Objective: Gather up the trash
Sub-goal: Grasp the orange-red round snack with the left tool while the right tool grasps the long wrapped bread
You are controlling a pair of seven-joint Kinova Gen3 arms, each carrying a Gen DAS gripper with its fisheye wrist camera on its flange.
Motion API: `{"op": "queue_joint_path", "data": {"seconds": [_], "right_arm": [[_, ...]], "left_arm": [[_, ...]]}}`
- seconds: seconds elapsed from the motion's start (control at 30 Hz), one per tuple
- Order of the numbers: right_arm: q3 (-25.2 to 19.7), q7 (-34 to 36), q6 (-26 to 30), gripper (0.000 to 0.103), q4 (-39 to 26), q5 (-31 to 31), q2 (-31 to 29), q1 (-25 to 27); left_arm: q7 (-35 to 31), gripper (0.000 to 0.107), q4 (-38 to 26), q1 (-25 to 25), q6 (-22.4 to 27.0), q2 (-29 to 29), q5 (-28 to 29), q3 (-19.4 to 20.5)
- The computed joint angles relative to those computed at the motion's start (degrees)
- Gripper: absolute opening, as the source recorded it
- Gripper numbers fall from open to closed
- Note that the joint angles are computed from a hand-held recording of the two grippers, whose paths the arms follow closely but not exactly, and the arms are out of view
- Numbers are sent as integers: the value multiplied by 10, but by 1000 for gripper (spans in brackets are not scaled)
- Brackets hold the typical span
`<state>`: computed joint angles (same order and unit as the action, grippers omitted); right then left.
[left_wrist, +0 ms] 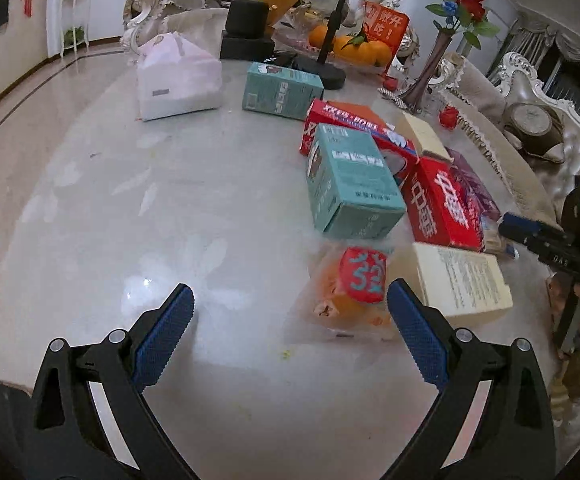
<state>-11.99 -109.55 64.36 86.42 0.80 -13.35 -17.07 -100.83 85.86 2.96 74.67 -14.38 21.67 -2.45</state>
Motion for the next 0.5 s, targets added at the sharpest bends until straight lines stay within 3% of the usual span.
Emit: {"op": "queue_joint_path", "data": {"seconds": [0.17,0.27,0.5], "right_arm": [[19,26,24,67,-3,-43,-9,-17],[20,37,65,67,-29,-16,4,-66],[-146,16,124,67,-71,135,41,-10]], "left_arm": [[-19,95,-8,0,10,25,27,-9],[-33,95,-12,-5,15,30,24,-6],[-39,95,-30,-5,21,28,-9,14]]}}
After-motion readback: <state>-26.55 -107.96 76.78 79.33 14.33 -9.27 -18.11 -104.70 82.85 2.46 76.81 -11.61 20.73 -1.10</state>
